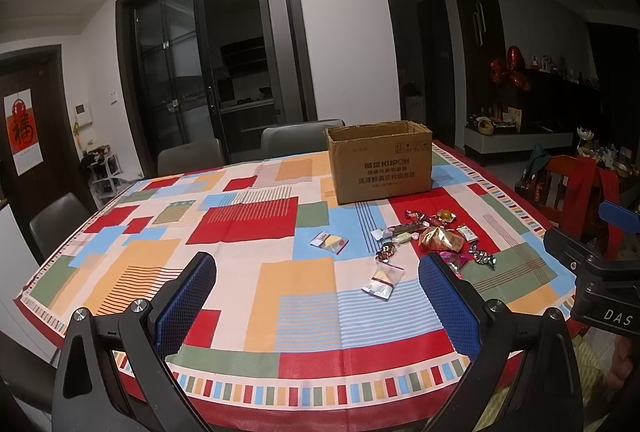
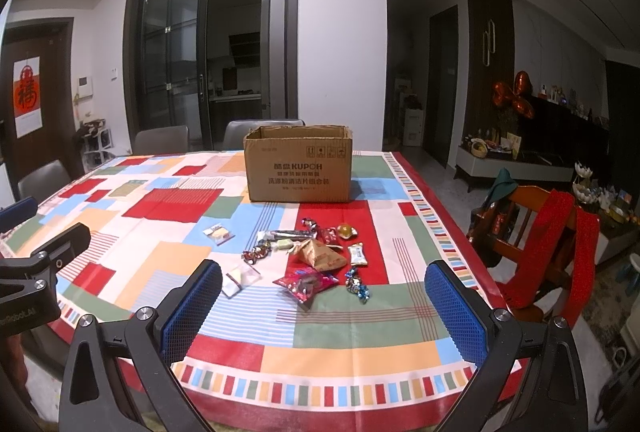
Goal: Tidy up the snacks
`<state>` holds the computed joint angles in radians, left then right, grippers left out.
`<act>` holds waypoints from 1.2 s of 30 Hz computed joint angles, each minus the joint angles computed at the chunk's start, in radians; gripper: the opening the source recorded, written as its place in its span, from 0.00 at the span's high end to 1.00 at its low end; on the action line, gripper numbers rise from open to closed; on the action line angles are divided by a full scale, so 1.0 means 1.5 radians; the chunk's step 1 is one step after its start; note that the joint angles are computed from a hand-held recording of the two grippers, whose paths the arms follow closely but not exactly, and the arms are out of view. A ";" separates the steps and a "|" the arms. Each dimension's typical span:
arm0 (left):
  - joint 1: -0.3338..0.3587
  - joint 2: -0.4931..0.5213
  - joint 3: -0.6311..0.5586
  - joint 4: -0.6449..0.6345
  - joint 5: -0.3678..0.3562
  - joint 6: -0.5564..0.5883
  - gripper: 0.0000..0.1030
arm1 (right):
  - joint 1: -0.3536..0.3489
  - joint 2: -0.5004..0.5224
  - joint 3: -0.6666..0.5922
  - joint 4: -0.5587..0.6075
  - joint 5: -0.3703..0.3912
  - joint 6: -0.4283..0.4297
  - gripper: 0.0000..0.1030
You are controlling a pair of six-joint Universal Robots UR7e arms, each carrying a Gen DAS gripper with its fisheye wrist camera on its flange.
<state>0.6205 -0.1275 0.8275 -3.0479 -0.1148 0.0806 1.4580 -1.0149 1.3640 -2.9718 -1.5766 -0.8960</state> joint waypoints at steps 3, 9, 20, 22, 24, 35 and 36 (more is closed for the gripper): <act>0.000 0.000 0.000 -0.002 0.000 0.001 0.00 | 0.000 0.000 0.000 0.000 0.000 0.001 0.01; 0.000 0.002 -0.001 -0.005 0.000 0.004 0.00 | -0.001 -0.001 0.001 0.000 0.001 0.000 0.01; 0.000 0.002 -0.002 -0.007 0.000 0.007 0.00 | -0.002 -0.001 0.001 0.000 0.002 0.000 0.01; 0.000 0.002 -0.001 -0.006 0.001 0.006 0.00 | -0.002 -0.002 0.001 0.001 0.003 0.001 0.01; 0.000 0.002 -0.001 -0.007 0.000 0.006 0.00 | -0.002 -0.002 0.002 0.000 0.002 0.001 0.01; 0.000 -0.001 0.004 0.010 -0.002 -0.010 0.00 | -0.003 -0.002 0.000 0.003 0.003 0.002 0.01; 0.000 -0.003 0.006 0.016 -0.003 -0.016 0.00 | -0.003 -0.002 0.001 0.003 0.002 0.003 0.01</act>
